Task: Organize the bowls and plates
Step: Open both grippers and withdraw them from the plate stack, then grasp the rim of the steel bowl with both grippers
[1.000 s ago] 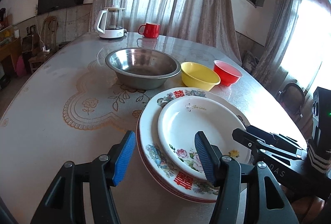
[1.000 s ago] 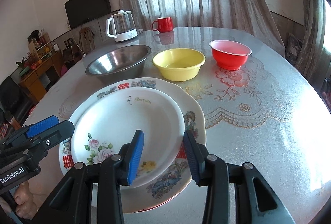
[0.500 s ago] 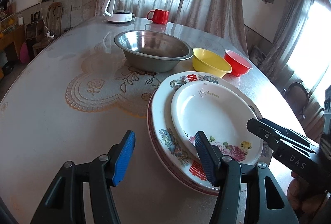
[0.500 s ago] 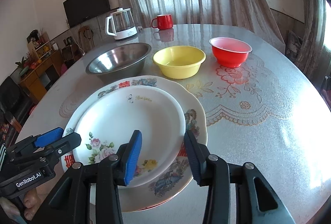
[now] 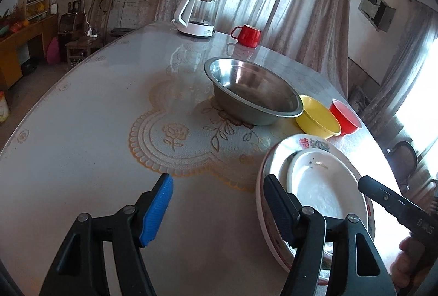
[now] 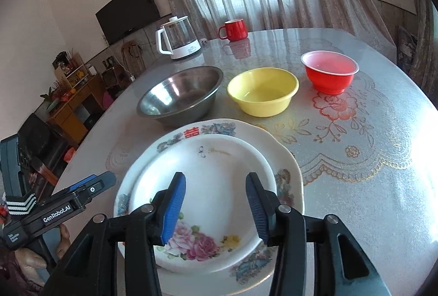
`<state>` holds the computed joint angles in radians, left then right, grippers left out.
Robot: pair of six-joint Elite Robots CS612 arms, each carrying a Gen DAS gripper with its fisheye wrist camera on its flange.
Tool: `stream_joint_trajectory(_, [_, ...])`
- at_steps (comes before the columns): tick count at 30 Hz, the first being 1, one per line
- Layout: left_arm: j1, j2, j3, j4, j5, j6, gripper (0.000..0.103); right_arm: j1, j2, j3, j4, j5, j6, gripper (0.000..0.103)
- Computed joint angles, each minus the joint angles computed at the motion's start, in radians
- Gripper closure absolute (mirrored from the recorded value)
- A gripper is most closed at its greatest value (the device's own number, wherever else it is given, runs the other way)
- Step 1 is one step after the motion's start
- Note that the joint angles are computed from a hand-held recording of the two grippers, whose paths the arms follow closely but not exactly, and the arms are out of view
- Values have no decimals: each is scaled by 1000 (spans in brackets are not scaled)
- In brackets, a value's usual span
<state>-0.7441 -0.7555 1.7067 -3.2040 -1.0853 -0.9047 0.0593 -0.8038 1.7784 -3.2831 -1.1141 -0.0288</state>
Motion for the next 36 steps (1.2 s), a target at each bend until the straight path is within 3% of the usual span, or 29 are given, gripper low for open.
stream_joint_trajectory(5, [25, 2, -17, 22, 3, -26, 28, 8, 10, -56, 69, 74, -5, 57])
stream_joint_trajectory(12, [57, 12, -62, 44, -7, 4, 29, 31, 53, -172, 193, 107, 8, 57])
stream_joint_trajectory(20, [98, 51, -142, 20, -24, 23, 29, 47, 124, -317, 305, 92, 89, 57])
stream_joint_trajectory(25, [127, 87, -209, 24, -78, 47, 33, 52, 162, -390, 373, 62, 137, 57])
stream_joint_trajectory(27, [135, 100, -241, 73, -89, 51, 42, 52, 180, -418, 391, 66, 158, 57])
stream_joint_trajectory(30, [148, 117, -278, 125, -132, 60, 65, 57, 195, -447, 413, 51, 167, 57])
stream_joint_trajectory(33, [153, 126, -273, 78, -165, 37, 72, 72, 201, -464, 431, -7, 122, 60])
stream_joint_trajectory(34, [152, 127, -270, 68, -165, 35, 74, 77, 203, -467, 435, -22, 101, 66])
stream_joint_trajectory(36, [144, 126, -265, 60, -150, 48, 75, 87, 207, -475, 438, -53, 77, 68])
